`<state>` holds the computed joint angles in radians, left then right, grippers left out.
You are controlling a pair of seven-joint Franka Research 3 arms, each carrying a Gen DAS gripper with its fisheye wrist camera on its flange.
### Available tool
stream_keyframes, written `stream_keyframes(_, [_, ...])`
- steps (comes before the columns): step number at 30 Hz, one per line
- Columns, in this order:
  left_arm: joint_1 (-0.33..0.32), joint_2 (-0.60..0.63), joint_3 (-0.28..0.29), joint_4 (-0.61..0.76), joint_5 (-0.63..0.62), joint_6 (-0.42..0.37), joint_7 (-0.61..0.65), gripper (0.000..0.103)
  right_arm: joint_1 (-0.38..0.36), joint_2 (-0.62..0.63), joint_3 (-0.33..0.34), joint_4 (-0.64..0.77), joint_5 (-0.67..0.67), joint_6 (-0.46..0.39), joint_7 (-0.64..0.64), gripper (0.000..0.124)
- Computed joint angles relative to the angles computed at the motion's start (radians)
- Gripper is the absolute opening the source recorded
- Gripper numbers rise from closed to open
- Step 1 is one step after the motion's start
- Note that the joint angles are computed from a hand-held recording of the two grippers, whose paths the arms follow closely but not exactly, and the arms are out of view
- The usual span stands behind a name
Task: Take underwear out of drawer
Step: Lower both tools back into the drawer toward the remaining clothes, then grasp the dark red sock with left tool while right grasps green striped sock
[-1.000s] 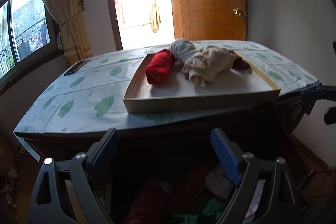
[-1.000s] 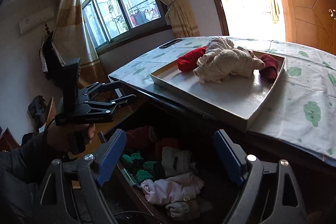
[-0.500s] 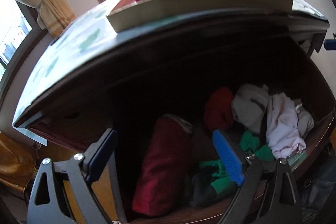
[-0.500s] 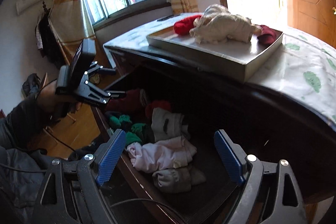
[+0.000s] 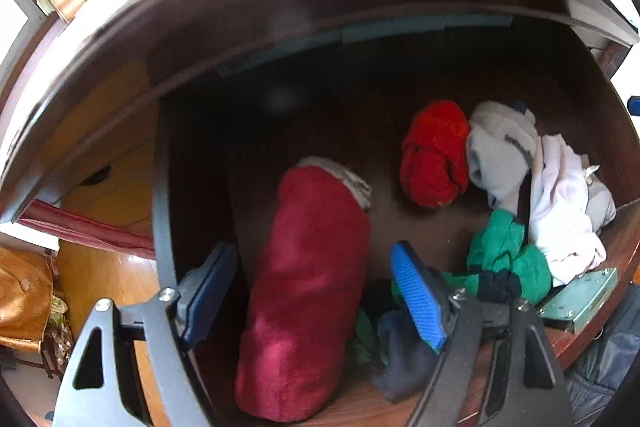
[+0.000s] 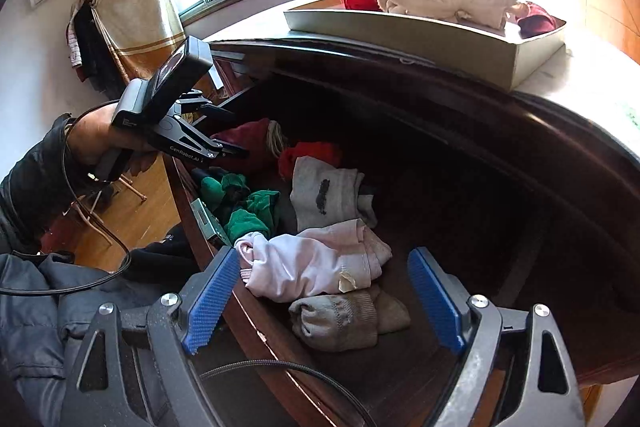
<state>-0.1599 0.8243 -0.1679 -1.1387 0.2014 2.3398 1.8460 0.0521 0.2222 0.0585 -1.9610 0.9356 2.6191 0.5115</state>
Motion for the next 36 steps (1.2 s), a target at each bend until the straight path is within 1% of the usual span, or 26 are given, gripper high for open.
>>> stream_keyframes(1, [-0.004,0.004,0.004,0.007,0.006,-0.007,0.001,0.080,0.001,0.002,0.000,0.003,-0.004,-0.002,0.004,0.087])
stream_keyframes(2, [-0.009,0.017,0.005,0.039,0.010,-0.055,0.013,0.080,0.002,0.006,0.001,0.005,-0.007,-0.005,0.005,0.087])
stream_keyframes(4, [-0.013,0.030,0.007,0.060,0.011,-0.076,0.017,0.080,0.004,0.011,0.001,0.014,-0.019,-0.011,0.015,0.087])
stream_keyframes(6, [-0.015,0.051,0.008,0.097,0.010,-0.104,0.028,0.077,0.006,0.018,0.003,0.022,-0.026,-0.015,0.021,0.087])
stream_keyframes(9, [-0.020,0.068,0.013,0.130,0.007,-0.122,0.020,0.077,0.008,0.031,0.009,0.040,-0.032,-0.022,0.027,0.087])
stream_keyframes(12, [-0.035,0.117,0.021,0.216,0.015,-0.168,0.034,0.077,0.012,0.046,0.016,0.065,-0.041,-0.027,0.032,0.087])
stream_keyframes(13, [-0.049,0.136,0.030,0.241,0.026,-0.172,0.033,0.077,0.016,0.052,0.018,0.077,-0.049,-0.028,0.037,0.087])
stream_keyframes(14, [-0.056,0.132,0.037,0.231,0.037,-0.166,0.037,0.074,0.019,0.060,0.021,0.090,-0.058,-0.032,0.041,0.087])
stream_keyframes(15, [-0.064,0.104,0.034,0.186,0.045,-0.158,0.028,0.074,0.022,0.070,0.024,0.107,-0.067,-0.039,0.047,0.087])
stream_keyframes(16, [-0.062,0.100,0.030,0.176,0.042,-0.148,0.032,0.073,0.026,0.081,0.027,0.126,-0.079,-0.047,0.054,0.087])
stream_keyframes(17, [-0.061,0.111,0.024,0.202,0.035,-0.160,0.036,0.060,0.032,0.094,0.029,0.147,-0.097,-0.055,0.062,0.087])
stream_keyframes(18, [-0.060,0.121,0.021,0.219,0.027,-0.165,0.032,0.050,0.036,0.108,0.032,0.168,-0.113,-0.064,0.069,0.087])
stream_keyframes(19, [-0.057,0.113,0.023,0.202,0.026,-0.142,0.023,0.046,0.040,0.123,0.035,0.190,-0.129,-0.077,0.078,0.087])
stream_keyframes(22, [-0.022,0.080,0.005,0.130,0.000,-0.068,0.036,0.039,0.053,0.174,0.041,0.270,-0.189,-0.127,0.115,0.087])
stream_keyframes(24, [-0.010,0.036,0.004,0.040,0.001,-0.002,0.030,0.035,0.065,0.214,0.038,0.332,-0.243,-0.165,0.156,0.087])
stream_keyframes(25, [0.003,0.010,-0.002,-0.016,-0.005,0.039,0.028,0.032,0.071,0.232,0.038,0.358,-0.265,-0.173,0.174,0.087])
stream_keyframes(27, [0.032,-0.017,-0.025,-0.069,-0.038,0.087,0.028,0.026,0.077,0.271,0.038,0.417,-0.305,-0.199,0.211,0.087])
stream_keyframes(29, [0.073,-0.052,-0.060,-0.135,-0.092,0.141,0.033,0.024,0.076,0.312,0.044,0.485,-0.334,-0.250,0.240,0.085])
stream_keyframes(31, [0.109,-0.104,-0.086,-0.231,-0.137,0.229,0.037,0.023,0.077,0.358,0.046,0.556,-0.366,-0.312,0.272,0.073])
stream_keyframes(33, [0.140,-0.145,-0.111,-0.311,-0.178,0.319,0.043,0.021,0.088,0.407,0.042,0.631,-0.412,-0.370,0.302,0.066])
stream_keyframes(36, [0.205,-0.193,-0.173,-0.404,-0.264,0.428,0.065,0.021,0.102,0.472,0.040,0.732,-0.471,-0.450,0.334,0.065])
